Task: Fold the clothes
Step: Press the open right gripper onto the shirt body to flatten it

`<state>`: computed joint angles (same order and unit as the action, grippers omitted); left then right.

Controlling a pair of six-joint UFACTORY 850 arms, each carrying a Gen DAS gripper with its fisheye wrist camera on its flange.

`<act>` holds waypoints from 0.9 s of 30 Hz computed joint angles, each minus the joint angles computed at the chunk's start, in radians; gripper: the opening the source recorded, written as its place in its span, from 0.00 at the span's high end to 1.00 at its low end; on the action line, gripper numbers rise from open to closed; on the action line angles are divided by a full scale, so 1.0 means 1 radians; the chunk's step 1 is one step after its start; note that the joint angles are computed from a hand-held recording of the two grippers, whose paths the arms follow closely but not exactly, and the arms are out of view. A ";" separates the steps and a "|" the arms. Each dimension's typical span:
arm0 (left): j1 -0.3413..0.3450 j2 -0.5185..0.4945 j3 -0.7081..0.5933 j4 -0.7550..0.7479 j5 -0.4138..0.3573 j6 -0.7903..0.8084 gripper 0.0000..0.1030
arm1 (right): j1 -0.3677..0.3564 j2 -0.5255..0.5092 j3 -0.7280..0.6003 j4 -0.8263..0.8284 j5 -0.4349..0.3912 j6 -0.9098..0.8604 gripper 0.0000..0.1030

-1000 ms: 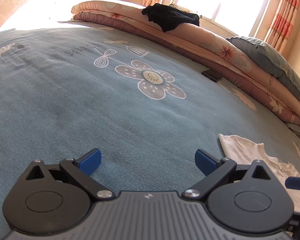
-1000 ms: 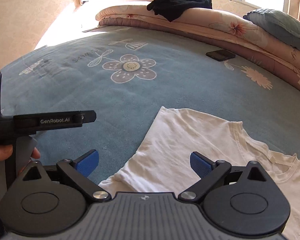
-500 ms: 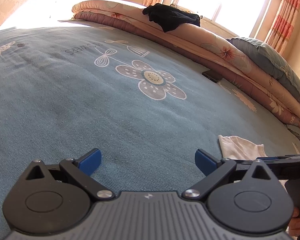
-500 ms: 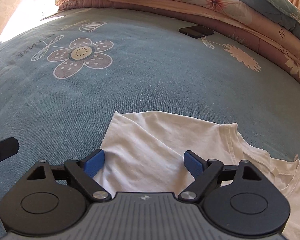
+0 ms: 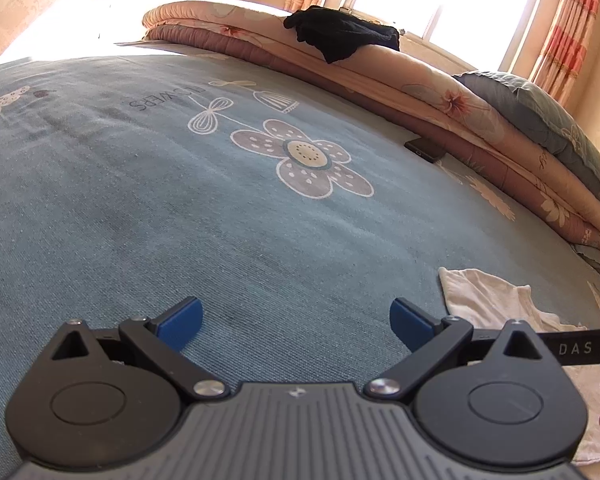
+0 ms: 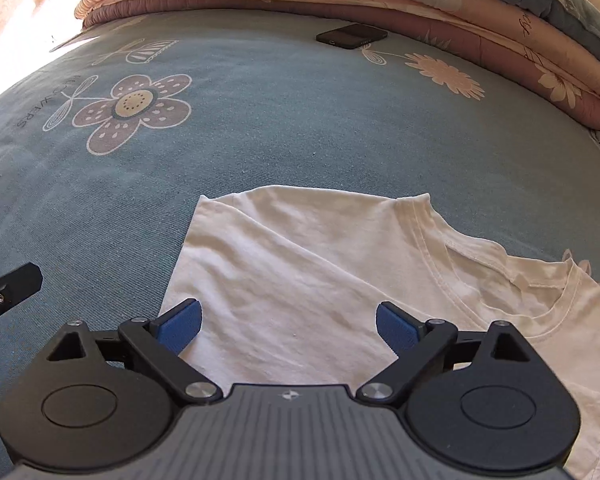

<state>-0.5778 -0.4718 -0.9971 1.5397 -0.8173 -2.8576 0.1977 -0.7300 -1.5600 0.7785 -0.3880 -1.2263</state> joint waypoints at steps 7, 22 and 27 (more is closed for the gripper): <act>-0.003 -0.008 -0.013 -0.015 -0.003 0.035 0.03 | -0.003 -0.059 -0.089 0.195 0.009 -0.153 0.02; -0.065 -0.064 -0.078 0.751 0.101 -0.090 0.01 | -0.259 -0.047 -0.137 0.148 -0.414 0.062 0.00; -0.065 -0.130 -0.157 0.796 0.211 -0.031 0.01 | -0.260 -0.084 -0.155 0.153 -0.382 0.072 0.00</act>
<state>-0.6424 -0.6017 -1.1542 2.3361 -0.6064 -2.8889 -0.0628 -0.8136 -1.7146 0.9315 -0.7702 -1.1547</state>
